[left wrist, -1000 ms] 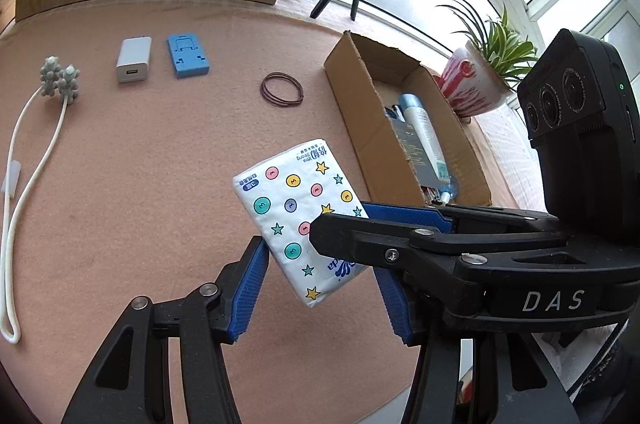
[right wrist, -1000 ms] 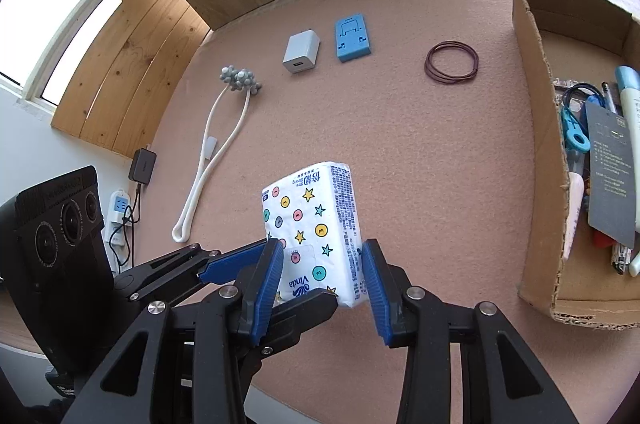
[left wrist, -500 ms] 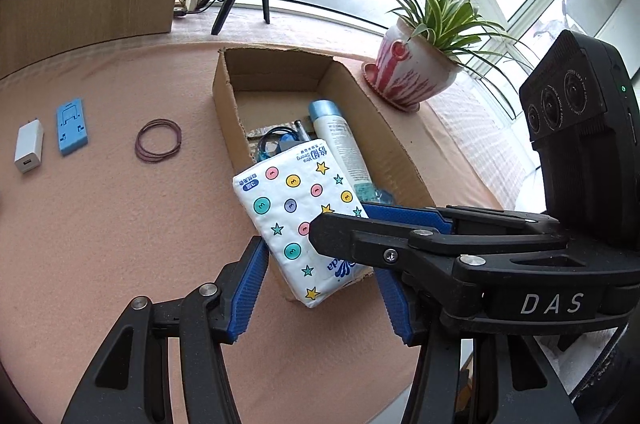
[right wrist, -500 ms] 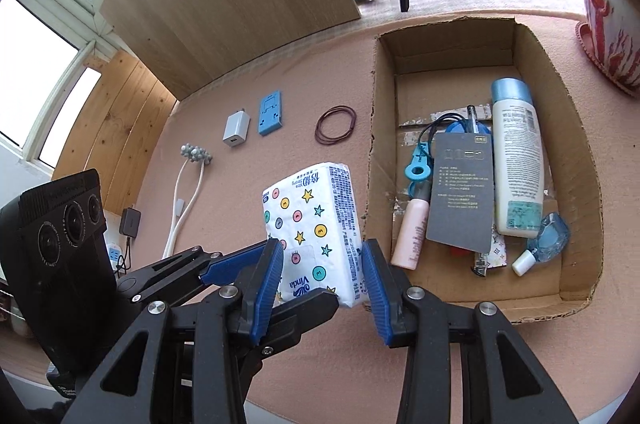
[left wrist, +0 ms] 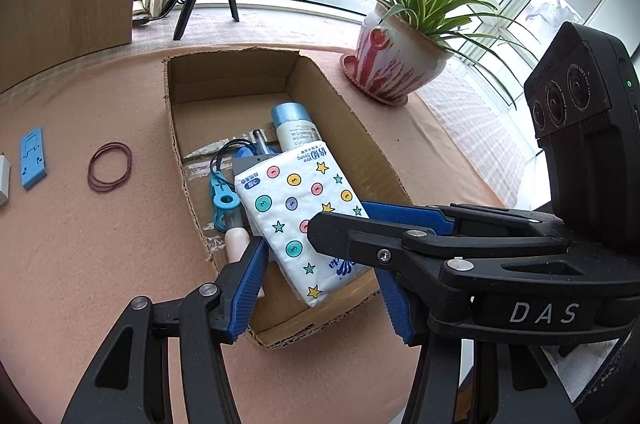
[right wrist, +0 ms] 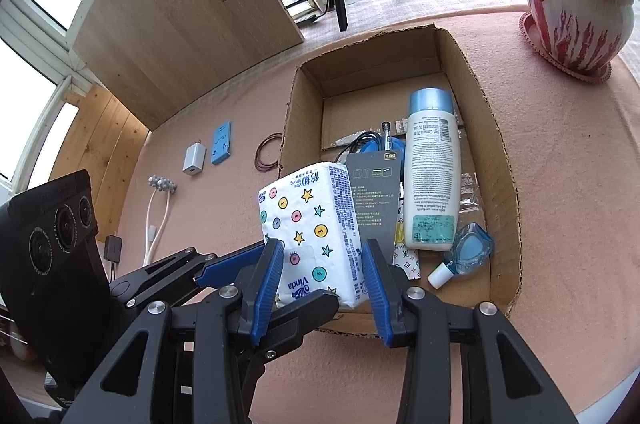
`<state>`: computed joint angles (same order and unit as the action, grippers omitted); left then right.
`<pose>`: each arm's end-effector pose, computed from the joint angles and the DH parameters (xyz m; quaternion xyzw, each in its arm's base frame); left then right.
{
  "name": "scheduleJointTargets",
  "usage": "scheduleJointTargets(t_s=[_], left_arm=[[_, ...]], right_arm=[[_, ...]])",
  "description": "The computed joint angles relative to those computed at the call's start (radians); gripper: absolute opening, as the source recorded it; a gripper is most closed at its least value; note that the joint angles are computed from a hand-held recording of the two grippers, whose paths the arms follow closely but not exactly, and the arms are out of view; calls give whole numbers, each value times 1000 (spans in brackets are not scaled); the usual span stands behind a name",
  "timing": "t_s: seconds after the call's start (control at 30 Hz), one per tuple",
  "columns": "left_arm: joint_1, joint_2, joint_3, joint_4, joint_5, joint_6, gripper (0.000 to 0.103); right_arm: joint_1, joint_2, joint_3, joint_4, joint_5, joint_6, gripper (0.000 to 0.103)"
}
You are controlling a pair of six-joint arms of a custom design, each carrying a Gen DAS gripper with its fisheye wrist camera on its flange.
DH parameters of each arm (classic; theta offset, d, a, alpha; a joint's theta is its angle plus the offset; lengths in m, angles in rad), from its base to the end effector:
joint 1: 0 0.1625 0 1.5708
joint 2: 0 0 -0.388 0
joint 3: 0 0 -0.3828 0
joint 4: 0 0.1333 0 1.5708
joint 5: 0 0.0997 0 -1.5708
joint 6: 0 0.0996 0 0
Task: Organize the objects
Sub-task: 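Carry the tissue pack into the box with the right tool and release it, then move the left tool to the white massager handles and grasp them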
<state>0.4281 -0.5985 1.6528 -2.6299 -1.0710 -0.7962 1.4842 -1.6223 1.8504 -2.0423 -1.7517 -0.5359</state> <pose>-0.4795 -0.4178 -0.0387 0.1664 0.9545 -0.2052 0.1380 0.0740 -0.4815 0.3924 0.2095 -0.9661 0.0876 0.1224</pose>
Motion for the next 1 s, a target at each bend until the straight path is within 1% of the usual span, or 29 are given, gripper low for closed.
scheduleJointTargets(t_s=[0.03, 0.07, 0.1, 0.17, 0.27, 0.4, 0.53, 0.67, 0.77, 0.87, 1.0], left_arm=[[-1, 2, -4, 7, 7, -1, 62], [-3, 2, -7, 16, 17, -3, 68], [-5, 2, -9, 22, 29, -3, 73], [-8, -3, -6, 21, 42, -2, 73], [-12, -24, 18, 20, 56, -8, 73], [-20, -78, 77, 19, 76, -38, 73], [-36, -161, 161, 54, 113, -103, 73], [-50, -283, 282, 110, 157, -211, 73], [-55, -392, 380, 170, 187, -322, 73], [-60, -517, 476, 265, 220, -451, 73], [-66, -692, 584, 427, 259, -628, 73]], right_arm=[[0, 0, 1, -7, -2, -5, 38], [0, 0, 1, -11, -2, -10, 38], [2, 0, 2, -17, -4, -12, 38], [9, -4, 16, -61, -25, -19, 39], [13, -9, 30, -114, -42, -26, 51], [13, -10, 36, -140, -46, -17, 52], [25, -16, 53, -157, -31, -4, 52], [52, -16, 72, -154, -12, 9, 52], [72, -9, 82, -134, 3, 33, 52], [95, -2, 99, -123, 2, 46, 52], [124, 7, 125, -119, -3, 60, 52]])
